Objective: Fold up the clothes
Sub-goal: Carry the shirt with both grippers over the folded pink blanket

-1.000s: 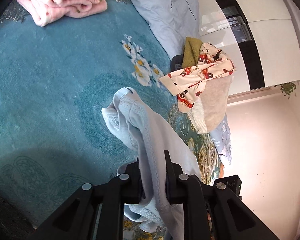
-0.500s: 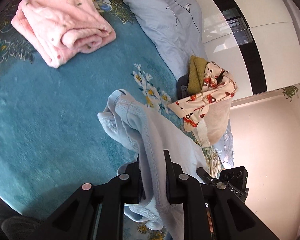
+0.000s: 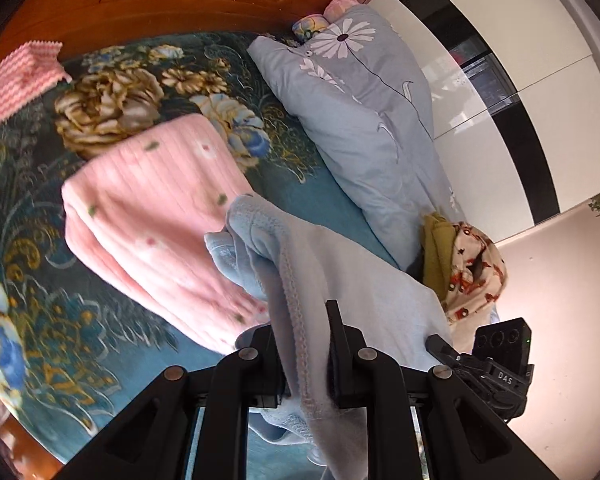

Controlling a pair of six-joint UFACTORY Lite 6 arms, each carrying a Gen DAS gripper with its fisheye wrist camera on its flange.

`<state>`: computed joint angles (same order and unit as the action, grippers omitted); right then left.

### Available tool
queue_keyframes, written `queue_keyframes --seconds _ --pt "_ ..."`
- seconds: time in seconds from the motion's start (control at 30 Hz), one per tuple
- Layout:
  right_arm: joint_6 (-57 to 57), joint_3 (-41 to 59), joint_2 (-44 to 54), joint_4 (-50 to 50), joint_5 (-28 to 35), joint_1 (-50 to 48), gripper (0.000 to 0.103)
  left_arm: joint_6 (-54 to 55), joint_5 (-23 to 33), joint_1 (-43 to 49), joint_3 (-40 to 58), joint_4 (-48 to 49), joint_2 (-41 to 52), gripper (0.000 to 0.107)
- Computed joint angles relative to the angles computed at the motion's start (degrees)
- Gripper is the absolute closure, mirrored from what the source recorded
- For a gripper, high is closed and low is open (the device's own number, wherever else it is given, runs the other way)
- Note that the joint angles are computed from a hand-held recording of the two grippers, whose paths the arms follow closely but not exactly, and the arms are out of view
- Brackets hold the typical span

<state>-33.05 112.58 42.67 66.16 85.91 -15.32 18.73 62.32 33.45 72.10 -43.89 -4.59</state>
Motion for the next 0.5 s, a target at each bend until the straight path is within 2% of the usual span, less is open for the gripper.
queue_keyframes --seconds 0.27,0.5 --pt "7.7 18.5 15.1 -0.3 -11.2 12.9 0.094 3.3 1.6 3.4 30.3 6.7 30.3 0.090" --pt "8.7 22.9 21.7 -4.1 -18.9 19.0 0.094 0.2 4.3 3.3 57.9 11.1 53.9 0.090"
